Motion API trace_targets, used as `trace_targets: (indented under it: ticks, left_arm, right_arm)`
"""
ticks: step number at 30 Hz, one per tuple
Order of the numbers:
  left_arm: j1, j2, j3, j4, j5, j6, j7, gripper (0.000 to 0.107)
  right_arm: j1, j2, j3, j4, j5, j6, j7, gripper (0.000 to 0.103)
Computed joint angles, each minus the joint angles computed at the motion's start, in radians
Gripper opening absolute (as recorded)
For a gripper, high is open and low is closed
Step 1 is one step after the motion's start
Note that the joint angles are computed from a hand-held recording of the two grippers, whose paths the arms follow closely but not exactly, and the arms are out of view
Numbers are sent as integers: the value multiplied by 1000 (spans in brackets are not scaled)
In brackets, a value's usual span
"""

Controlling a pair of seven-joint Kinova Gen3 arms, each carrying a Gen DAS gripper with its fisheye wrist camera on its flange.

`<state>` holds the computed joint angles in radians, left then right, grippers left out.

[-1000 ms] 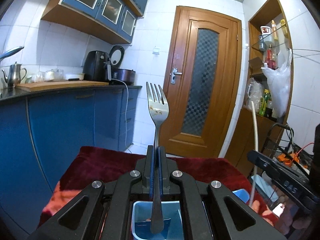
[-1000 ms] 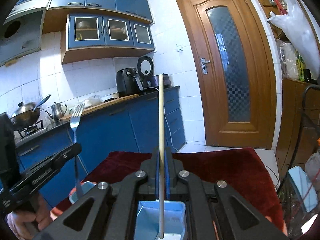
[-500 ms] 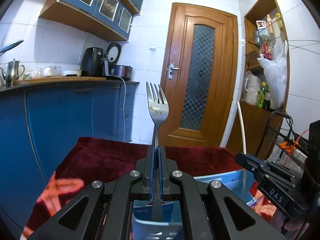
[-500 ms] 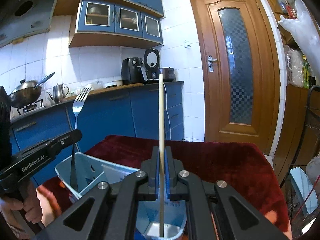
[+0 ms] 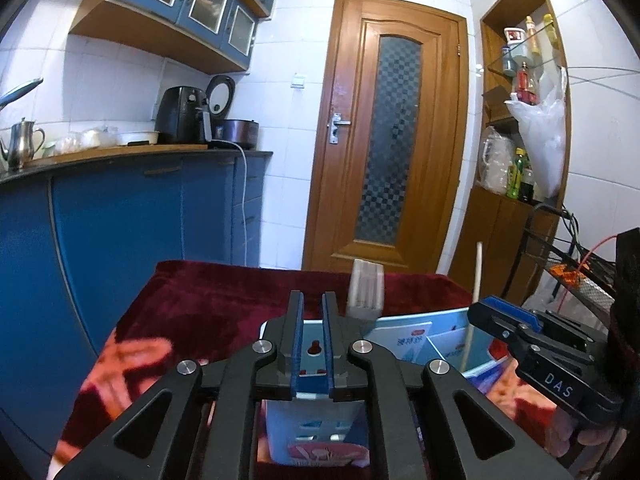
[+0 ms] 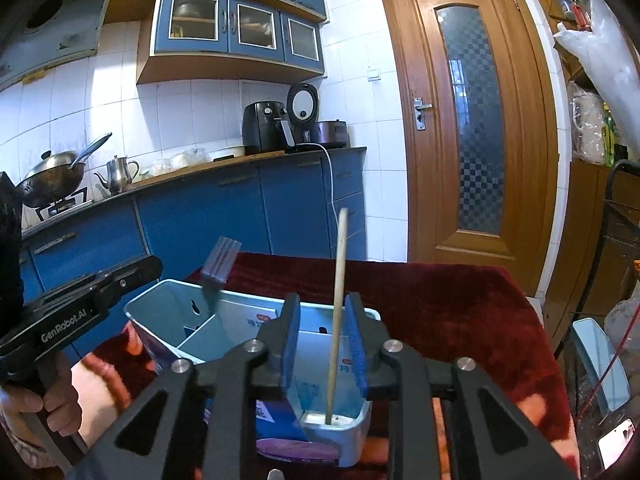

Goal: Organize utensils
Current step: 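Lower the chopstick into the blue holder and open the right gripper while the left drops the fork in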

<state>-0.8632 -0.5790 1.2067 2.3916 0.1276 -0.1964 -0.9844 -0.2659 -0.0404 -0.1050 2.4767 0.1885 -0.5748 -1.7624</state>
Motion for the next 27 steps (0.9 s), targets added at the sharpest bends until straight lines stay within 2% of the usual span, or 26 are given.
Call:
trace_targets:
  ticks: [2,6,9,12,15,18,22,27]
  left_arm:
    - [33,-2,-30,-3,-4,27,-7,10]
    - [109,-3,-100,-5,-3,75,-29,11]
    - [184,-6,-172,-9,-1,127,-48,11]
    - [264,-21,-249,-17,-3,198,-67,11]
    - [335,-35,-314,-24,-12,264,-80,11]
    - [411,-38,-381,-40,-28,347,-89,11]
    - [486,-41,-436,-65,-61,456,-88,11]
    - [579,-25,-489,-86,-99,567,-79,11]
  right_arm:
    - [-2,-17,-2,5,-8,5,-5,35]
    - [-4,-65,15,12,34,27,-66,35]
    - [-13,-114,14,12,31,80,-75,35]
    - [-15,-169,-9,8,-13,165,-44,35]
    - [-51,-220,12,9,-13,244,-56,35]
    - [-125,-273,74,2,11,351,-88,35]
    - [-250,-329,174,-11,15,492,-95,35]
    - [-286,-364,179,-29,-44,637,-39,35]
